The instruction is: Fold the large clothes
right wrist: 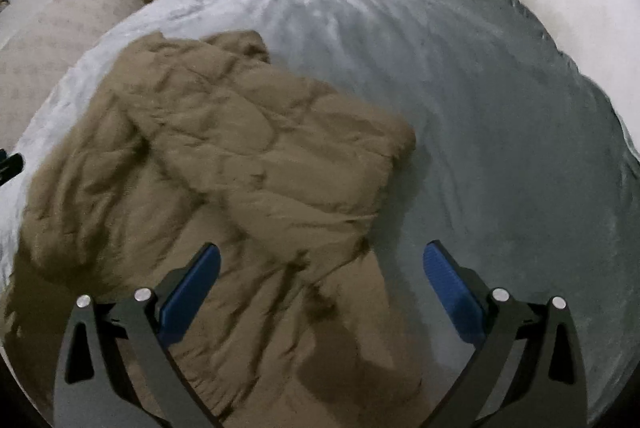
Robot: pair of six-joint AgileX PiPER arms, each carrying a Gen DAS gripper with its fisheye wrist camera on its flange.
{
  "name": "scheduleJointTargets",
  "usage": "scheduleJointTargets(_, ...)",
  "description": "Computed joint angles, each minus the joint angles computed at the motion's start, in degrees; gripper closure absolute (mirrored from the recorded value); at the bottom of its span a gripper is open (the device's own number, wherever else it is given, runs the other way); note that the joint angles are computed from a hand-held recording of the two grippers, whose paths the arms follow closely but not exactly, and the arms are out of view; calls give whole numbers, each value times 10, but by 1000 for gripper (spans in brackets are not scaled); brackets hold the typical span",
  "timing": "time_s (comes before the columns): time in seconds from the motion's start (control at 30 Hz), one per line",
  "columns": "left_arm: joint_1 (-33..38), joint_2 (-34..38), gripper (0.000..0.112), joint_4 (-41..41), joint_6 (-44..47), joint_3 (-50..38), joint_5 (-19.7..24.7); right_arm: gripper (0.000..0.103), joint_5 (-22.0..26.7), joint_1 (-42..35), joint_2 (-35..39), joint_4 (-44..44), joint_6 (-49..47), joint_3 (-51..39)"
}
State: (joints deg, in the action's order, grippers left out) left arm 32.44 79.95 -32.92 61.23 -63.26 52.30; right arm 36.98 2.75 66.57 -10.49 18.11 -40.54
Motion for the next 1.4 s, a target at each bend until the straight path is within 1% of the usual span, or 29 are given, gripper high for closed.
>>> scheduleJointTargets(0.03, -11, 6, 12, 9, -11, 7, -23, 2, -8, -8, 13, 9, -8, -1)
scheduleJointTargets(0.1, -33, 21, 12, 36, -42, 9, -54, 2, -28, -33, 39, 43, -39, -2)
scheduleJointTargets(0.17, -48, 38, 12, 59, -71, 1, -67, 2, -36, -37, 50, 52, -51, -4)
scheduleJointTargets(0.33, -94, 93, 12, 104, -141, -61, -65, 2, -44, -26, 58, 54, -64, -6)
scheduleJointTargets(0.5, -145, 145, 12, 139, -213, -123, -52, 2, -45, -10, 66, 25, -34, -8)
scheduleJointTargets(0.6, -177, 169, 12, 167, -241, -148, -60, 2, -41, 0, 64, -1, -11, -10)
scheduleJointTargets(0.7, -197, 215, 12, 188, -270, -210, -41, 2, -42, -3, 63, -14, 4, -13)
scheduleJointTargets(0.77, -206, 258, 12, 199, -293, -272, -15, 2, -44, -16, 68, 9, -12, -19)
scheduleJointTargets(0.8, -208, 268, 12, 203, -298, -287, -9, 2, -46, -22, 72, 15, -16, -23)
scheduleJointTargets(0.83, -212, 287, 12, 211, -306, -315, 0, 2, -45, -23, 79, 6, -5, -30)
scheduleJointTargets(0.87, -216, 301, 12, 218, -313, -333, 5, 2, -45, -25, 90, -4, 7, -40)
scheduleJointTargets(0.93, -224, 327, 12, 237, -330, -369, 16, 2, -48, -39, 115, 9, -1, -62)
scheduleJointTargets(1.0, -229, 356, 12, 244, -338, -411, 38, 2, -45, -58, 148, 33, -21, -92)
scheduleJointTargets(1.1, -236, 403, 12, 247, -351, -483, 85, 2, -34, -83, 194, 75, -51, -130)
scheduleJointTargets(1.13, -239, 417, 12, 245, -354, -503, 100, 5, -28, -91, 207, 91, -61, -140)
scheduleJointTargets(1.17, -241, 428, 12, 243, -356, -519, 110, 18, -18, -100, 223, 115, -77, -150)
scheduleJointTargets(1.23, -242, 446, 21, 231, -358, -542, 123, 37, -1, -113, 245, 158, -101, -161)
scheduleJointTargets(1.27, -240, 456, 34, 221, -356, -556, 136, 38, -5, -117, 246, 167, -104, -155)
scheduleJointTargets(1.3, -239, 465, 42, 209, -352, -568, 154, 40, -9, -116, 245, 167, -105, -151)
scheduleJointTargets(1.33, -239, 470, 55, 200, -348, -575, 166, 47, -10, -111, 245, 160, -100, -149)
scheduleJointTargets(1.37, -245, 461, 61, 208, -350, -560, 155, 58, -8, -107, 246, 150, -96, -150)
scheduleJointTargets(1.4, -251, 444, 78, 219, -349, -531, 128, 64, -10, -104, 244, 144, -92, -146)
